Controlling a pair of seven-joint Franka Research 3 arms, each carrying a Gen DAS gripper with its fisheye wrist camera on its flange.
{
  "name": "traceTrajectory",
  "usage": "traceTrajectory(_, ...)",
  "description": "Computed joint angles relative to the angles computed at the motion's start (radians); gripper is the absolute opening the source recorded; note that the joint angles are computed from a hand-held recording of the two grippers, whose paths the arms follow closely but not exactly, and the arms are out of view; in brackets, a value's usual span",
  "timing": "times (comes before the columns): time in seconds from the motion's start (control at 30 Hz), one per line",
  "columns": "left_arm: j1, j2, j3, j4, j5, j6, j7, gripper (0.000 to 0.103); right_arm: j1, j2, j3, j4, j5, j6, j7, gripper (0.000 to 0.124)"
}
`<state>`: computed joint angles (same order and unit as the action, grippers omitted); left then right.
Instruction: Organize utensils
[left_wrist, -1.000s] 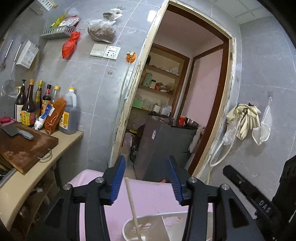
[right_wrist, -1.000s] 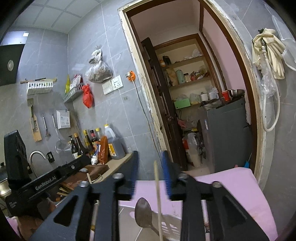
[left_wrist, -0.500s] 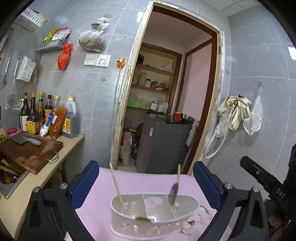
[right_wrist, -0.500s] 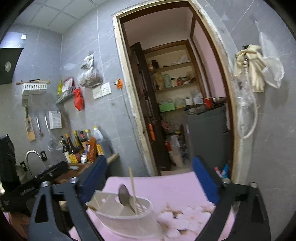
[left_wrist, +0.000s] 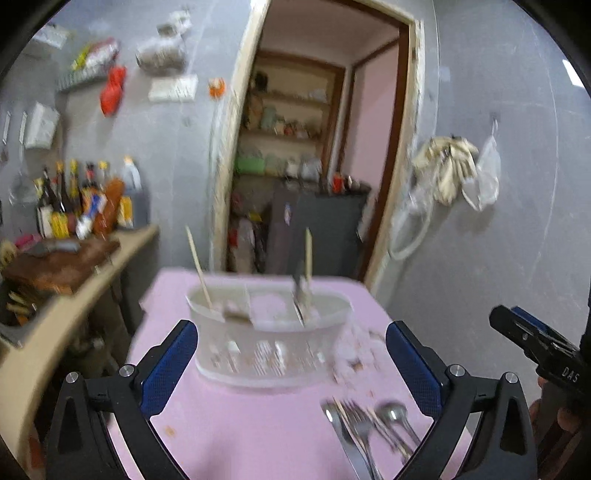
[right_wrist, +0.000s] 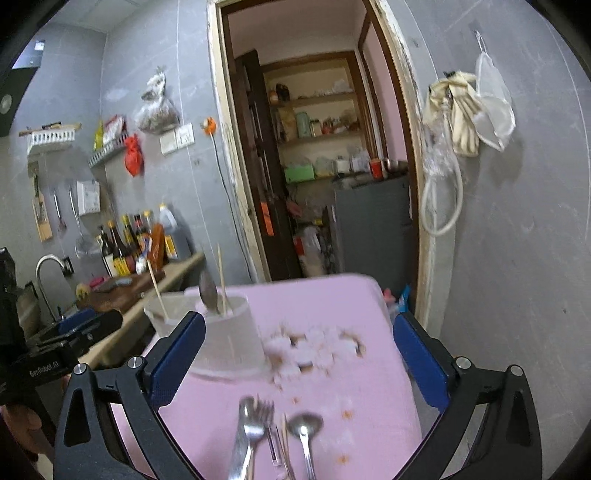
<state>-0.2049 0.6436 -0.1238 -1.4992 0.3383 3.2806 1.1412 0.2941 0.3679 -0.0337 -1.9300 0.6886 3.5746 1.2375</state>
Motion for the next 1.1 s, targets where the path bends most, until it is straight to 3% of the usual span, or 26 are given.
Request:
traceTrajectory(0.1, 0.057, 0.011, -0.088, -0.016, 0.008, -0.037, 0.023, 0.103, 0.0, -0.006, -0.002, -0.037, 0.009, -0.015, -0.001, 0.1)
traceTrajectory(0.2, 0.071, 0.028, -0.125, -0.018, 0.01, -0.07, 0.054, 0.103, -0.032, -0.002, 0.02, -0.068, -0.026, -0.037, 0.039, 0.1)
traceTrajectory(0.3, 0.101, 0.056, -0.186, 0.006, 0.003, -0.135, 0.117, 0.103, -0.129, 0.009, 0.094, -0.097, -0.141, -0.059, 0.148, 0.1)
traceTrajectory(0.33, 0.138, 0.076, -0.245, 0.019, -0.005, -0.17, 0.167, 0.103, -0.152, 0.015, 0.107, -0.101, -0.17, -0.07, 0.181, 0.1)
traceTrajectory(0.4, 0.164, 0.104, -0.296, 0.043, -0.031, -0.224, 0.232, 0.103, -0.183, 0.033, 0.123, -0.101, -0.221, -0.087, 0.229, 0.1)
traceTrajectory(0.57, 0.15, 0.149, -0.3, 0.085, -0.094, -0.272, 0.304, 0.103, -0.298, 0.085, 0.207, -0.091, -0.371, -0.118, 0.327, 0.099)
traceTrajectory(0.67, 0.139, 0.179, -0.297, 0.122, -0.142, -0.311, 0.331, 0.102, -0.398, 0.125, 0.292, -0.065, -0.466, -0.149, 0.38, 0.09)
traceTrajectory(0.77, 0.147, 0.229, -0.328, 0.186, -0.204, -0.372, 0.381, 0.091, -0.528, 0.18, 0.417, -0.026, -0.56, -0.197, 0.408, 0.075)
traceTrajectory(0.83, 0.148, 0.27, -0.347, 0.249, -0.243, -0.432, 0.419, 0.078, -0.585, 0.215, 0.48, 0.005, -0.59, -0.231, 0.399, 0.068)
traceTrajectory(1.03, 0.088, 0.393, -0.325, 0.475, -0.331, -0.611, 0.474, 0.047, -0.621, 0.297, 0.55, 0.104, -0.567, -0.336, 0.31, 0.052)
traceTrajectory(1.1, 0.061, 0.422, -0.302, 0.534, -0.349, -0.632, 0.485, 0.045, -0.631, 0.315, 0.568, 0.126, -0.551, -0.361, 0.278, 0.048)
